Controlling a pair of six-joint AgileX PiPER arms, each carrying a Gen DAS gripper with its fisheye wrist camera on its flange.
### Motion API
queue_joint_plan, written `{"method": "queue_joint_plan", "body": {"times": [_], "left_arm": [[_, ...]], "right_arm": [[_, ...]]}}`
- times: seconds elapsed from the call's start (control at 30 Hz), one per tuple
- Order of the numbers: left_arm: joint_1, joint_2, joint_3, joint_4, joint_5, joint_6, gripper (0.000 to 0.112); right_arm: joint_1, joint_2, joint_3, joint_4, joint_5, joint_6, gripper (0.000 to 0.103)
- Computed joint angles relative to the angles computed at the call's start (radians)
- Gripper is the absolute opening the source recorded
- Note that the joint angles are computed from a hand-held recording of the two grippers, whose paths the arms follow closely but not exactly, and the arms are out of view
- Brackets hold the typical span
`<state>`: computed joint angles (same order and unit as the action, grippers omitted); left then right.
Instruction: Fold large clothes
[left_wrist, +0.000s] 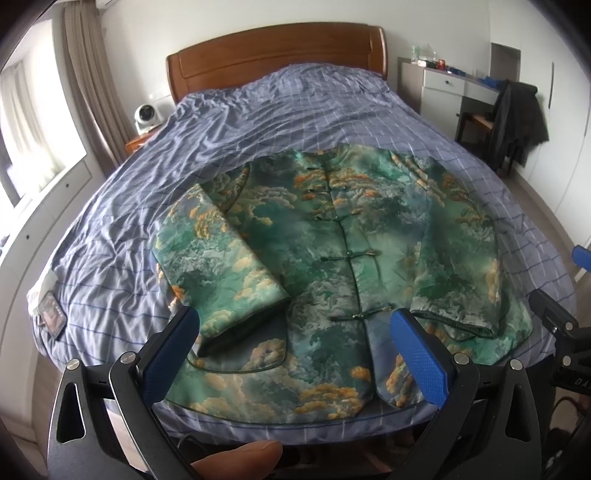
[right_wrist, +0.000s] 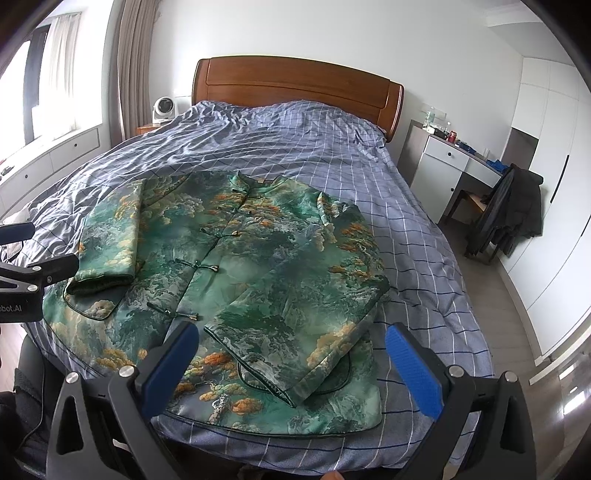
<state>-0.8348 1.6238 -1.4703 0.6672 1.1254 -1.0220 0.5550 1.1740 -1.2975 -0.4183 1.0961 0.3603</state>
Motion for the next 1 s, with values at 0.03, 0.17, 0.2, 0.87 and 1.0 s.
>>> {"method": "queue_joint_plan", "body": {"times": [0.03,0.17,0.2,0.87,1.0], "left_arm": [[0.000,0.001,-0.001,0.000,-0.001,-0.002,0.103],[-0.001,0.004,-0.005,-0.001,0.003,0.001,0.103],[-0.002,0.005,-0.005,0.000,0.002,0.002,0.103],[-0.019,-0.035,0.033,0.026,-0.023,-0.035,0.103],[-0.007,-0.023,0.017,-0.013,-0.032,-0.005,0.103]], "right_arm": [[0.002,0.001,-0.001,-0.003,0.002,0.003,0.103],[0.006,0.001,-0.003,-0.007,0.005,0.011,0.103],[0.006,0.000,-0.002,-0.009,0.005,0.014,0.103],[0.026,-0.016,0.001,-0.024,0.031,0.042,0.103],[0.032,-0.024,-0.001,-0.034,0.038,0.043,0.103]]}}
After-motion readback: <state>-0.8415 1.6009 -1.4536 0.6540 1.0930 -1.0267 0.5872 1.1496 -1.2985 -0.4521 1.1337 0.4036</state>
